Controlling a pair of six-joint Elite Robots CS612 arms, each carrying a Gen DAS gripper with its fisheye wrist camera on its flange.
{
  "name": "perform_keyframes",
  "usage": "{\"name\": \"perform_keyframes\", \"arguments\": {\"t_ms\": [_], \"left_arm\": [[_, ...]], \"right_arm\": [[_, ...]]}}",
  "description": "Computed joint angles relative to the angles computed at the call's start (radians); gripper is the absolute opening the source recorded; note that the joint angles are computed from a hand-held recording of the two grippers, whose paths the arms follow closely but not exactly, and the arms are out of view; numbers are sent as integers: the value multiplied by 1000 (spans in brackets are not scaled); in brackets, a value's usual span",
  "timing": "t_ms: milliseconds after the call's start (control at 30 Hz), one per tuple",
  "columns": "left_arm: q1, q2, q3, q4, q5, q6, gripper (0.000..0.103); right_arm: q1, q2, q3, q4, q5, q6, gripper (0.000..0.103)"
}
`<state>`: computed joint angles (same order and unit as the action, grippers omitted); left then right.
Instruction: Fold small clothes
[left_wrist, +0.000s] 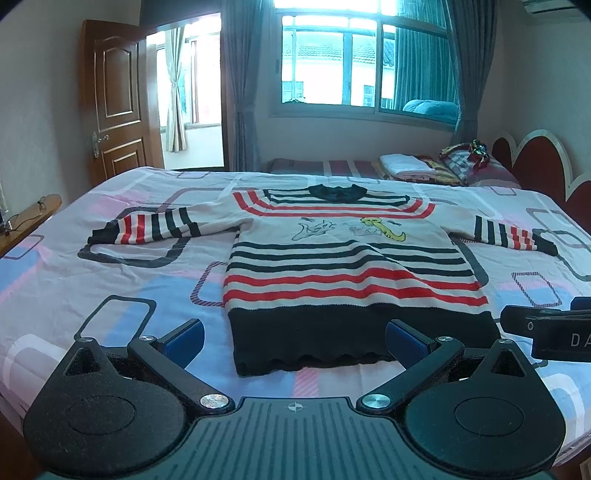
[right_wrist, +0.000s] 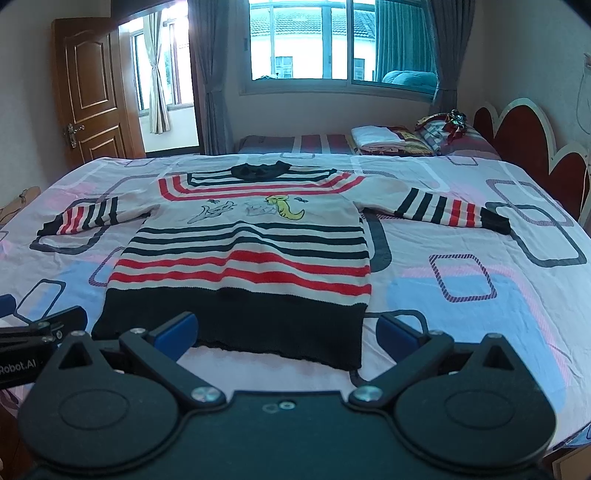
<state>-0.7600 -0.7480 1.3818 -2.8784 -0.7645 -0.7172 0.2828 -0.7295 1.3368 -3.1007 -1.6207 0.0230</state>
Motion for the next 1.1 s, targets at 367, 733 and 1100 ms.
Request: {"name": "perform_keyframes", "arguments": {"t_ms": [367, 733, 1100], "left_arm": [[1, -1, 7, -17, 2, 6, 103], [2, -4, 10, -20, -5, 5, 103], [0, -7, 11, -19, 3, 4, 103]], "right_arm": [[4, 1, 1, -16, -4, -1, 102], [4, 0, 7, -21, -6, 5, 102], [5, 0, 7, -28, -11, 4, 102]]}}
